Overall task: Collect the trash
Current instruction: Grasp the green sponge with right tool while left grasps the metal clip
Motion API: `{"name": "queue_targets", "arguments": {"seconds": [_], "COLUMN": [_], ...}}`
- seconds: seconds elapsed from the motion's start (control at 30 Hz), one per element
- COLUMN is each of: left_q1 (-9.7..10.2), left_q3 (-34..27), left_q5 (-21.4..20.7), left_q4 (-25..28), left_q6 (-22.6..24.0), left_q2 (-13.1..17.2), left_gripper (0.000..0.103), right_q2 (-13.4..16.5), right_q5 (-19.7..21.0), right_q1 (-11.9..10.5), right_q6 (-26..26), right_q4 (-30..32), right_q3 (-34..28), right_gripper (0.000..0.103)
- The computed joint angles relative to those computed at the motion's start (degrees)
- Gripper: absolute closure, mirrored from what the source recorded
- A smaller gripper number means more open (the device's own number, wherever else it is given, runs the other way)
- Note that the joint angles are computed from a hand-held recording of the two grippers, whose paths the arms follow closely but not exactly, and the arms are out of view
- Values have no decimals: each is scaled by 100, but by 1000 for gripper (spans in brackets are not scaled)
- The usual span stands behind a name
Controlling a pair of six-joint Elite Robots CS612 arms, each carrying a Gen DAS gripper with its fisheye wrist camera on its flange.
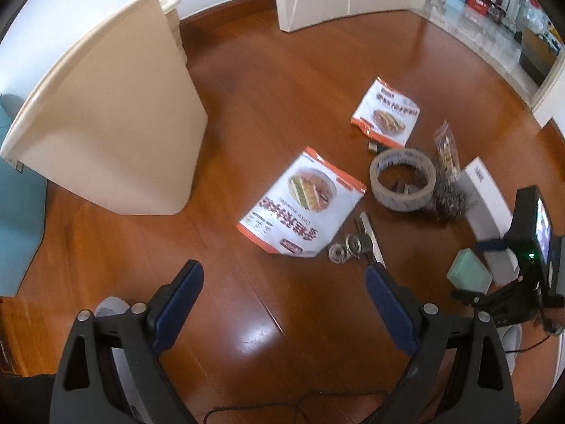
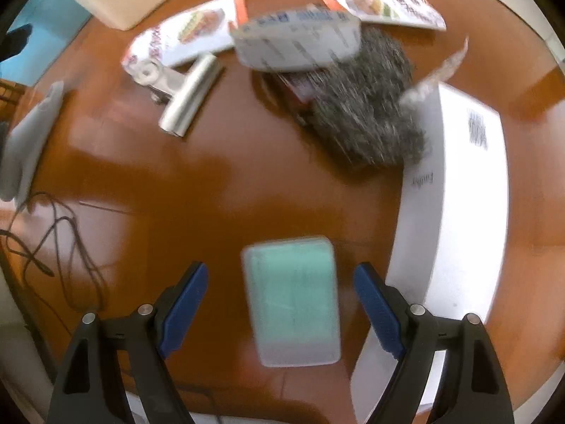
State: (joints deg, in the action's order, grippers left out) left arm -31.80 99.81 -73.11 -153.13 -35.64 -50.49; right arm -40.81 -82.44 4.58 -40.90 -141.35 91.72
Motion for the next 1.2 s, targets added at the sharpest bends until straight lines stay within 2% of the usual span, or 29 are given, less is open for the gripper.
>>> {"name": "queue_targets", "arguments": {"seconds": [0.1,0.13,0.17,0.2,0.27,0.33,0.43,0.63,0.77,0.83,0.97,1.03,1.1,1.17,1.2], "left_q1": [-33,-39,-51,-50,-63,-91,-130,-195,-131,-100,-17,12,24,54,69], "left_q3": [-45,-58,-80,-101,-161,-233,-360,-636,-866,-910,-703,-657,-666,-731,-791], "left_q5": [-2,-19,-34,-69,-164,-295,-517,-925,-1227,-1141,-975,-928,-853,-1026,-1230], "left_q4": [30,29,36,50,21,-27,-43,-1,164,171,-43,9,-2,-102,-48], "left_q6": [52,61,50,44,50,52,-54,-597,-1077,-1236,-1297,-1170,-762,71,671], "left_q2": [62,82,112,131,200,286,448,806,1032,1048,830,778,801,875,910], "left_gripper": [9,9,9,9,9,9,9,9,9,9,9,9,9,9,9], "right_q2": [9,3,-10,-2,-34,-38,-128,-419,-533,-561,-622,-570,-571,-586,-590], "right_q5": [-44,-40,-120,-253,-190,-165,-28,777,1016,1070,1117,1173,1242,1299,1289], "right_q1": [-2,3,27,36,39,25,-16,-255,-377,-381,-413,-419,-443,-473,-477], "right_q6": [-231,-277,-319,-411,-418,-387,-72,909,1269,1392,1392,1464,1580,1666,1671], "right_q4": [-310,-371,-527,-845,-1112,-1150,-1336,-1698,-1864,-1909,-1909,-1915,-1967,-1978,-1997], "right_q3": [103,139,221,355,513,543,711,993,1093,1124,1192,1123,1141,1173,1186], "right_gripper": [19,36,47,47,48,48,49,48,48,48,48,48,48,48,48]}}
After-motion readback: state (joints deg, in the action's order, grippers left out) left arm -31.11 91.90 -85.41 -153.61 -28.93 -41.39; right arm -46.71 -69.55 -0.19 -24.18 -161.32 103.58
